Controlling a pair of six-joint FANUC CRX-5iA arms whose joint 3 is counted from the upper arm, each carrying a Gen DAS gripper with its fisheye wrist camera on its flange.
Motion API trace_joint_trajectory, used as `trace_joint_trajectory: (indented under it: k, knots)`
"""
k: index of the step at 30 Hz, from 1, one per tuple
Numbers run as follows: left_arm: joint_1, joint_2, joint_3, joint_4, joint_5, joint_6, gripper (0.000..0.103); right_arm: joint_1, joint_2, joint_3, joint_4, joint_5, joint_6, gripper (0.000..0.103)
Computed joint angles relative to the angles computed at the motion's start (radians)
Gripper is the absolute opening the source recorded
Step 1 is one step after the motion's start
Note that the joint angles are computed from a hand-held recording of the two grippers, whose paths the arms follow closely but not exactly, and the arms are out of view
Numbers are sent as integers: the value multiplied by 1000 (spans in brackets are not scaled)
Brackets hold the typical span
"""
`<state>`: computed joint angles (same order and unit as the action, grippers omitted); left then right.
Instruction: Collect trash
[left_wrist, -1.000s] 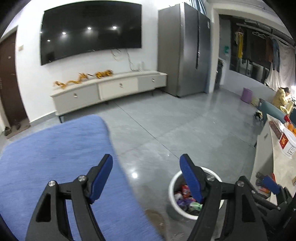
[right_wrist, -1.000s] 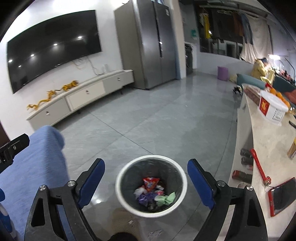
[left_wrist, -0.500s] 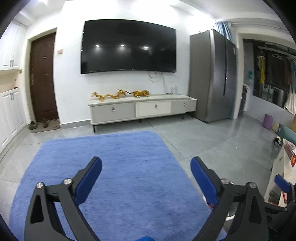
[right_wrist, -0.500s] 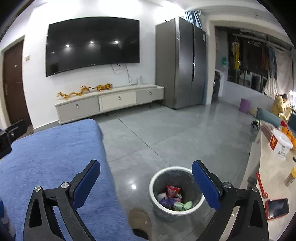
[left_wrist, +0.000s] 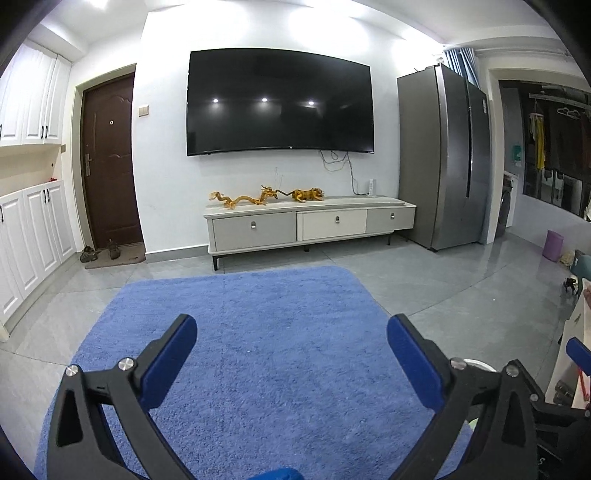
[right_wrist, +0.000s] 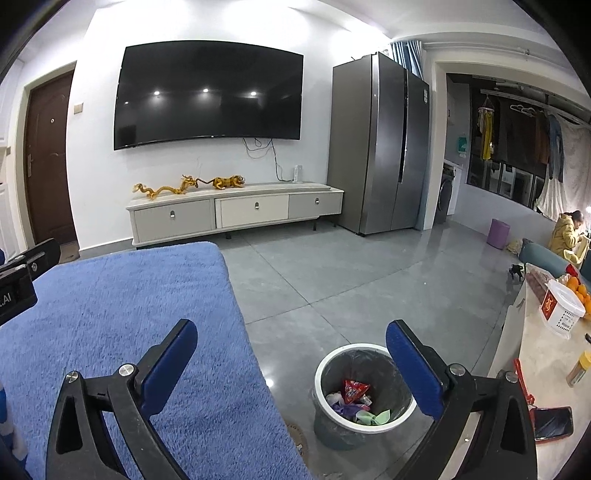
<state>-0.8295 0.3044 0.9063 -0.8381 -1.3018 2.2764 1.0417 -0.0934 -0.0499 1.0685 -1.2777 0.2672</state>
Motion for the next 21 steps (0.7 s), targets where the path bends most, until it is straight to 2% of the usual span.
trace_joint_trajectory:
  k: [21]
  knots:
    - [-6,-16,-34,1,32,-1,103,8,-14,-36,38,-23,-52,103]
